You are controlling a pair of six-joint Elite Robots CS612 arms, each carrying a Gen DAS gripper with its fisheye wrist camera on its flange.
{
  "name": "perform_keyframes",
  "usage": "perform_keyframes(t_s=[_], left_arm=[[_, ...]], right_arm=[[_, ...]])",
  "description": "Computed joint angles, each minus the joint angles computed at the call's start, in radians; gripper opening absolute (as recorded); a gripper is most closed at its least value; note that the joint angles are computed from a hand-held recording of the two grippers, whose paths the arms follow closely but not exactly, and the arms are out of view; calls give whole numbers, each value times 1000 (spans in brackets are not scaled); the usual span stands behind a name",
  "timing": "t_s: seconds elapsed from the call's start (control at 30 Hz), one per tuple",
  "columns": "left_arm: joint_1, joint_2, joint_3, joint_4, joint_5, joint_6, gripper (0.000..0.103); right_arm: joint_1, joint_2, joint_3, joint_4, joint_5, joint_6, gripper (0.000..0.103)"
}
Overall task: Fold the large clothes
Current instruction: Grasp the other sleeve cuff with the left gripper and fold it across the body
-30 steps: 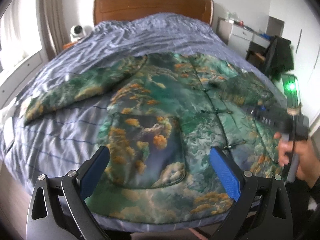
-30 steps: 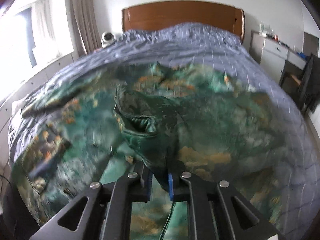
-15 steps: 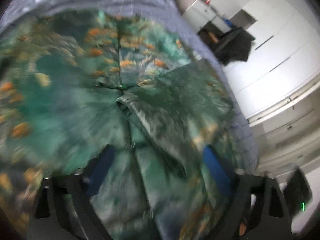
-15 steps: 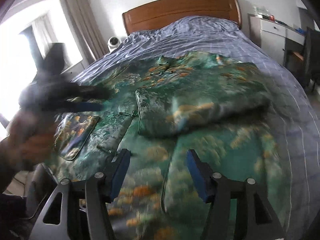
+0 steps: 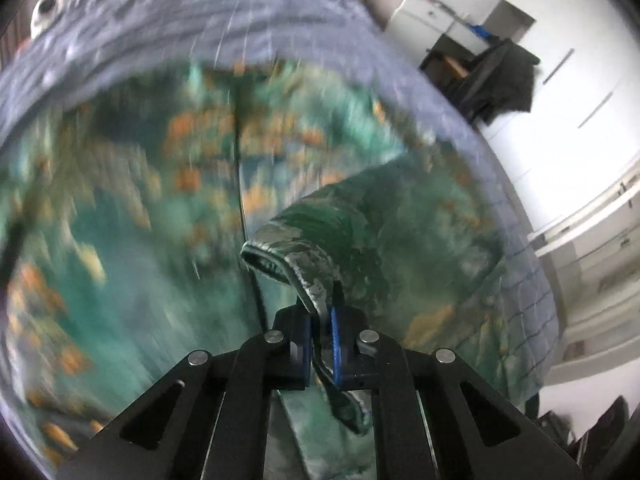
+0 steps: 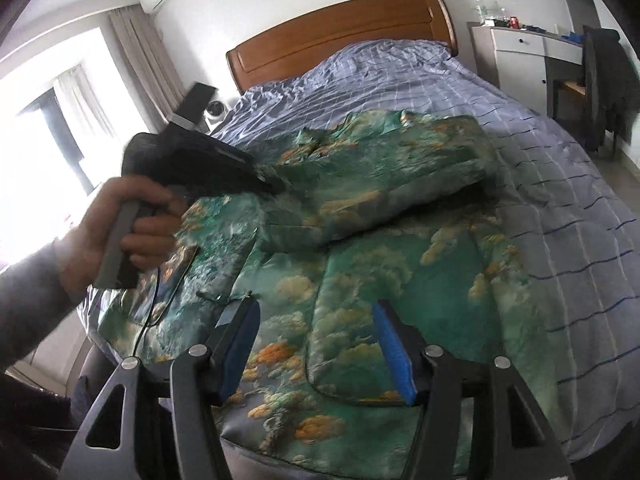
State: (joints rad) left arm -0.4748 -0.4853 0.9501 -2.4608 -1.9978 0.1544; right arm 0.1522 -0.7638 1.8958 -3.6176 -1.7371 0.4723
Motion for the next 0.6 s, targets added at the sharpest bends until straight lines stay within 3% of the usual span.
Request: perform_keyframes(t_s=[0.1, 0.2, 0.23, 0.37, 0.43, 0.5, 0.6], left_arm=[[5, 41, -104, 1, 28, 6, 6], [10, 126, -265, 59, 58, -8, 6], [16, 173, -345, 104, 72, -23, 6], [33, 271, -495, 250, 43, -49, 7], [34, 272, -486, 255, 41, -70, 16], [35, 268, -474, 242, 34, -91, 32], [32, 257, -445, 210, 47, -70, 33]], right_arm=[[-18, -11, 1, 11, -4, -21, 60], [-47, -25, -16, 51, -39, -71, 60], [-62, -29, -27, 63, -46, -90, 60], [-109, -23, -91, 149, -75, -164, 60], [-150, -6, -151, 238, -41, -181, 60], [-181, 19, -210, 298, -18, -181, 60], [-213, 61, -300, 354, -7, -189, 60]])
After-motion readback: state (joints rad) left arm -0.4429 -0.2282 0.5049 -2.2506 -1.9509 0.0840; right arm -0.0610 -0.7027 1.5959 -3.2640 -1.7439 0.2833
